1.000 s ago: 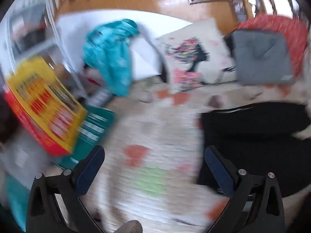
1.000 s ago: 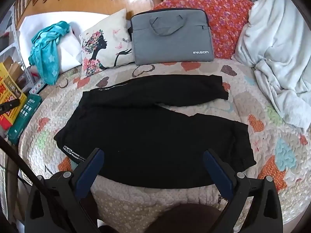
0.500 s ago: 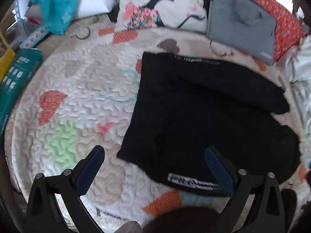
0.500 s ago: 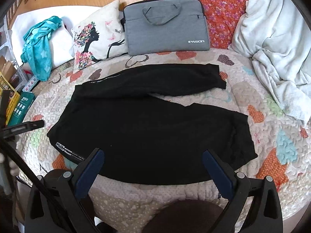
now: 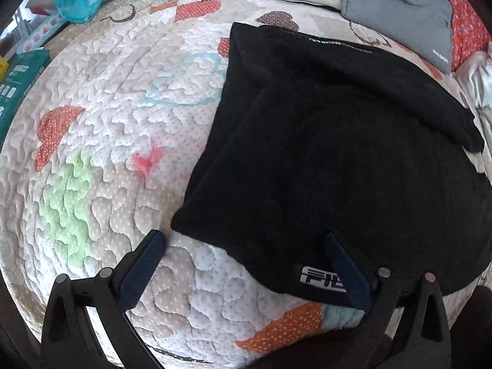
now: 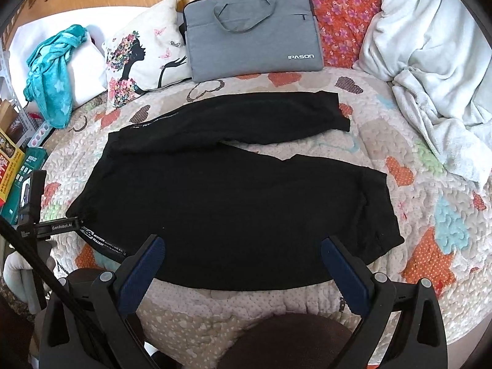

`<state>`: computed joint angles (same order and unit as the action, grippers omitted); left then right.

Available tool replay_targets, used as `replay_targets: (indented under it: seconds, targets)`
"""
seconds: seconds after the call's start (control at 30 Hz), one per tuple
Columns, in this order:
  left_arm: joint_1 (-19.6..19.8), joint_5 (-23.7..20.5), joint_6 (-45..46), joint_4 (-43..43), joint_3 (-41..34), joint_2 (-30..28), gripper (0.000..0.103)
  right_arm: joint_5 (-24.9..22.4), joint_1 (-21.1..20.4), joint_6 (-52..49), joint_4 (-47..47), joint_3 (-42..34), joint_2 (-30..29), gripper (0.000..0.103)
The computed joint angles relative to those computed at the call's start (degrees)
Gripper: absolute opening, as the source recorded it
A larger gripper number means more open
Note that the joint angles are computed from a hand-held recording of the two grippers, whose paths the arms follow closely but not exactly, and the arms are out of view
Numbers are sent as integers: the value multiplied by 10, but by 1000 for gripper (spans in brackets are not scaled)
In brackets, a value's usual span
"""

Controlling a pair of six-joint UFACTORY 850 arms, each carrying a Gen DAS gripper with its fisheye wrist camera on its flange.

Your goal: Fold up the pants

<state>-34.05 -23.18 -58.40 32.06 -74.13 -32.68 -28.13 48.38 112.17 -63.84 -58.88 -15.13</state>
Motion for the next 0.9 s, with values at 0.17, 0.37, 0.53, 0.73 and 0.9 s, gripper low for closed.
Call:
replay_targets:
  seconds: [0.17,0.37,0.53,0.73,0.9]
  targets:
    - [14,5,120,-107,-6,6,89,28,-16,-37,22,-2,0,103]
    - [35,77,288,-237,33,85,61,69,-69,-123,60,-10,24,103]
    - [42,51,341,-247,-45,61,62,73,-135,-255,146,-59,-4,103]
    - [46,-29,463,-306,-256,-80,62,74,-214,-483,313,-152,-86,103]
    - [72,-127,569,-418,-486,-238,62,55,-262,-656,444,-246,-164,102]
